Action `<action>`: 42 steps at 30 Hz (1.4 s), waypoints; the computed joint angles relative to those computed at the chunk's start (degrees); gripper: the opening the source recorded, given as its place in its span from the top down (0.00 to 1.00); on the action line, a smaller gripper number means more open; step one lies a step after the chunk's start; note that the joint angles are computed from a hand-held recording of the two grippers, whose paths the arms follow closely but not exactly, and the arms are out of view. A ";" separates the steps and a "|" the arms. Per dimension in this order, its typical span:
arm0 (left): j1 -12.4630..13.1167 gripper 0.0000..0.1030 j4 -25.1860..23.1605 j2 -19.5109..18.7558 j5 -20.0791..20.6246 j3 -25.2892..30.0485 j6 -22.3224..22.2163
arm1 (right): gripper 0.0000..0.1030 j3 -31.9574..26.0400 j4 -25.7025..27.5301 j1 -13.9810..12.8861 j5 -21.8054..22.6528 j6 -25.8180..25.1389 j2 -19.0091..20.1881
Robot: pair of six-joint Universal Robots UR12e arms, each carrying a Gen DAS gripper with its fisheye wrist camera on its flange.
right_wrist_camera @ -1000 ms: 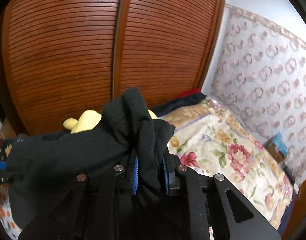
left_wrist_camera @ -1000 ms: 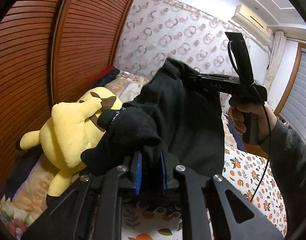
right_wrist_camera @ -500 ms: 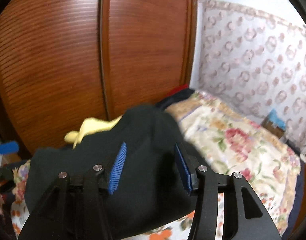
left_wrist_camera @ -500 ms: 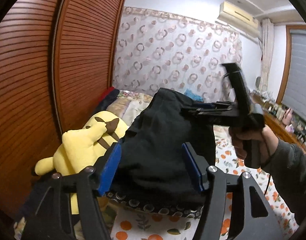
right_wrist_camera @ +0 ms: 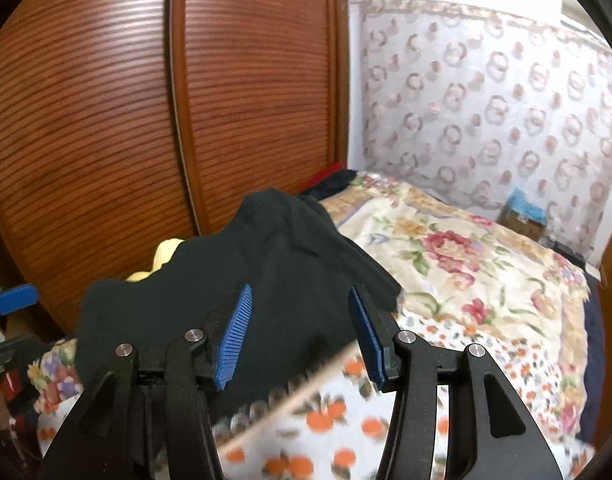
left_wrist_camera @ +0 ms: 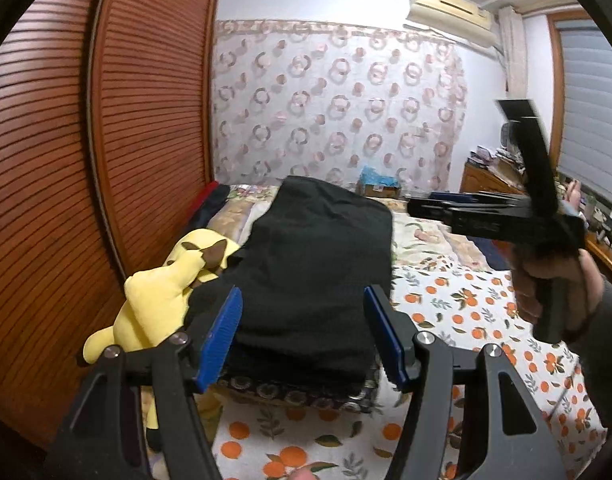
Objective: Fold small clothes
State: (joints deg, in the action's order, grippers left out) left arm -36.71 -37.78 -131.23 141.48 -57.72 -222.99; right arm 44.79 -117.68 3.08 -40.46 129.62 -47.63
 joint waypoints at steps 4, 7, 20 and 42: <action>-0.69 0.39 0.44 -1.57 -0.99 2.52 2.40 | 0.50 6.48 -4.58 -2.39 0.24 2.23 -3.83; -1.01 0.39 0.59 -2.63 -2.18 4.22 3.63 | 0.45 11.86 -9.07 -4.58 0.03 4.51 -6.80; -2.50 0.39 -1.91 -8.02 -7.01 13.44 6.64 | 0.22 23.78 -18.45 -10.67 -0.56 9.68 -13.58; -3.99 0.39 -5.54 -16.09 -8.13 31.89 11.74 | 0.20 30.77 -34.89 -16.62 -5.09 24.22 -17.57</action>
State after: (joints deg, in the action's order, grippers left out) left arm -40.70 -43.32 -147.32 133.35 -25.84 -211.24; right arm 75.56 -152.58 -13.54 -45.55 153.85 -65.20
